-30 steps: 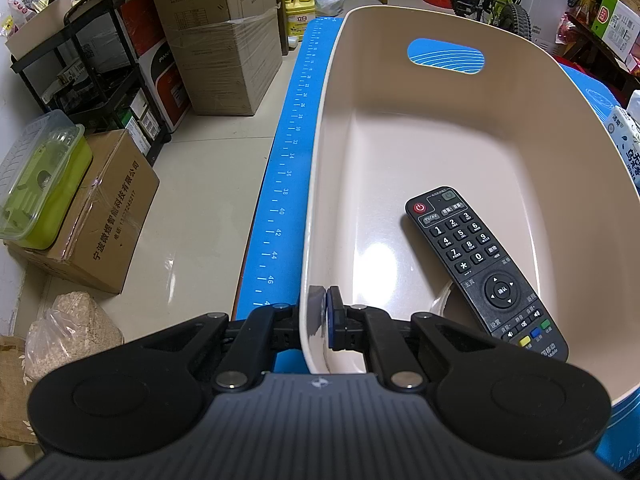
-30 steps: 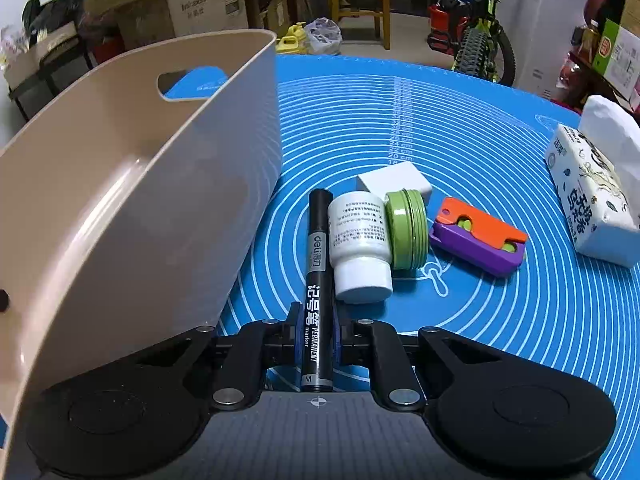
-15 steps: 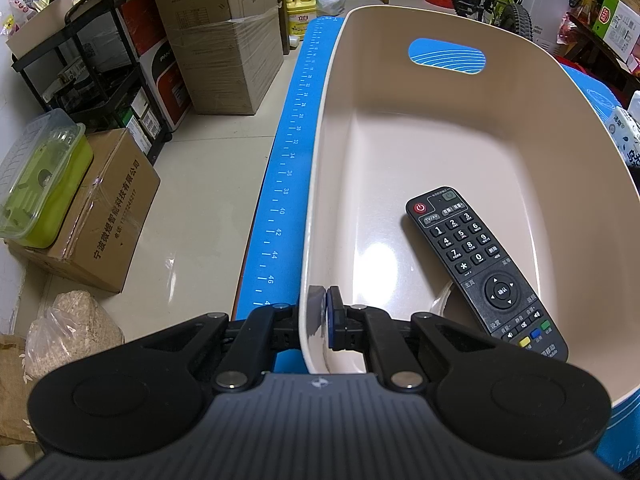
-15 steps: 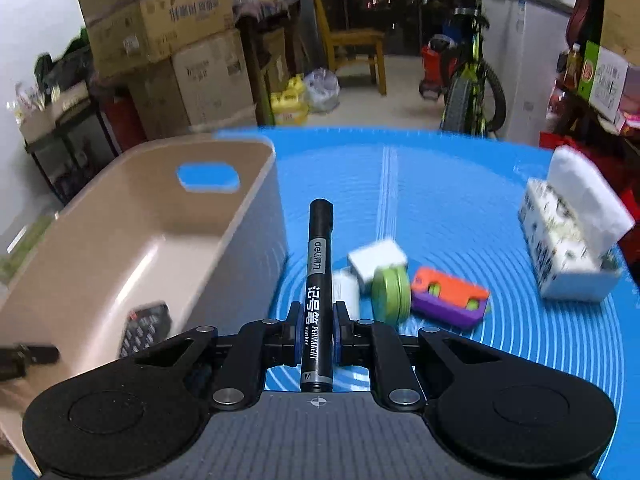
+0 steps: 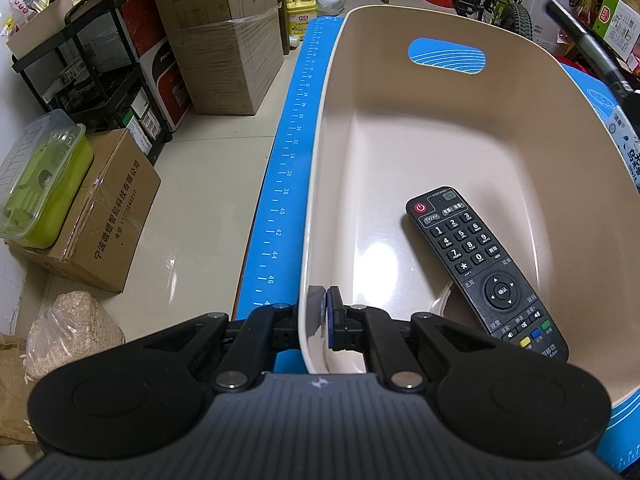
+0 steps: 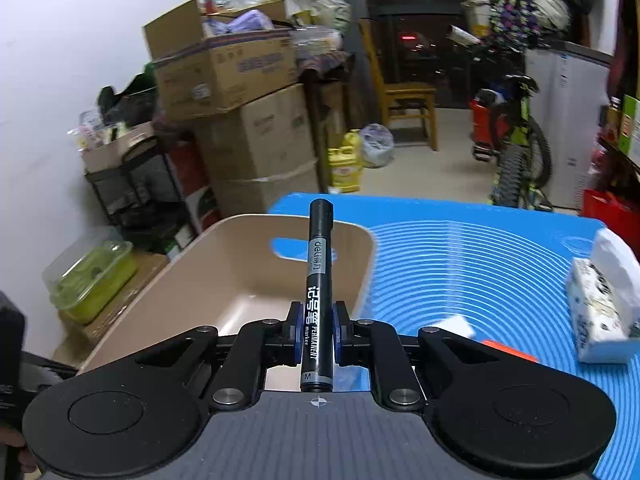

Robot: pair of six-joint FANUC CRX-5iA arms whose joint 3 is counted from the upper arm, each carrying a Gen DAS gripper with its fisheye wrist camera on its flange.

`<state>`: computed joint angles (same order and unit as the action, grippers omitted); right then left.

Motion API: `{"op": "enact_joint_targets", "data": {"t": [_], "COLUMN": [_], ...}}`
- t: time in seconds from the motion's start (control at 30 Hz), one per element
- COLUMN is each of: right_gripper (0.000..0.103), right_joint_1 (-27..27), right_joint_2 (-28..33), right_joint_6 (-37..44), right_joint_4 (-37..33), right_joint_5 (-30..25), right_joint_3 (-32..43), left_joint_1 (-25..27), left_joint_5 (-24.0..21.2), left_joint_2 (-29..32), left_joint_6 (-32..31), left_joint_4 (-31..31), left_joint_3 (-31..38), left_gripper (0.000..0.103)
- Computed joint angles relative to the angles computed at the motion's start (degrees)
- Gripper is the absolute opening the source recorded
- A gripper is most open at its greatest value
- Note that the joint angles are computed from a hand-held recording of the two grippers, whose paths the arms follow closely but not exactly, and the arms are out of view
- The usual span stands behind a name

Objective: Organize rigid objects
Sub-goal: 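Lift the marker with the right gripper and carry it over the basket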

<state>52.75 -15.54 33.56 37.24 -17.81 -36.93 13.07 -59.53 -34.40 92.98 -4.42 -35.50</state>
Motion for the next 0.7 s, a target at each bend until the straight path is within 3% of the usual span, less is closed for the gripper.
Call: {"op": "enact_joint_targets", "data": {"t": [0.17, 0.27, 0.47, 0.7], "right_gripper": [0.025, 0.025, 0.024, 0.024], "right_joint_1": [3.26, 5.42, 8.25, 10.56], "right_joint_2": [1.92, 3.28, 7.04, 10.94], "right_joint_6": [4.20, 10.57, 19.61, 24.55], "right_joint_4": [-3.56, -9.17, -16.91, -19.68], "right_joint_5": [-0.97, -2.84, -8.39, -16.80], "right_joint_3": [2.00, 4.21, 9.08, 13.54], "left_joint_1": [0.06, 0.27, 0.59, 1.40], "left_joint_5": [-0.03, -0.05, 0.01, 0.52], "left_joint_2": [-0.05, -0.17, -0.19, -0.30], "left_joint_6": [-0.09, -0.39, -0.82, -1.79], "left_joint_4": [0.00, 0.09, 0.35, 1.39], "left_joint_3": [0.00, -0.06, -0.08, -0.48], "left_gripper": [0.009, 0.009, 0.009, 0.009]}}
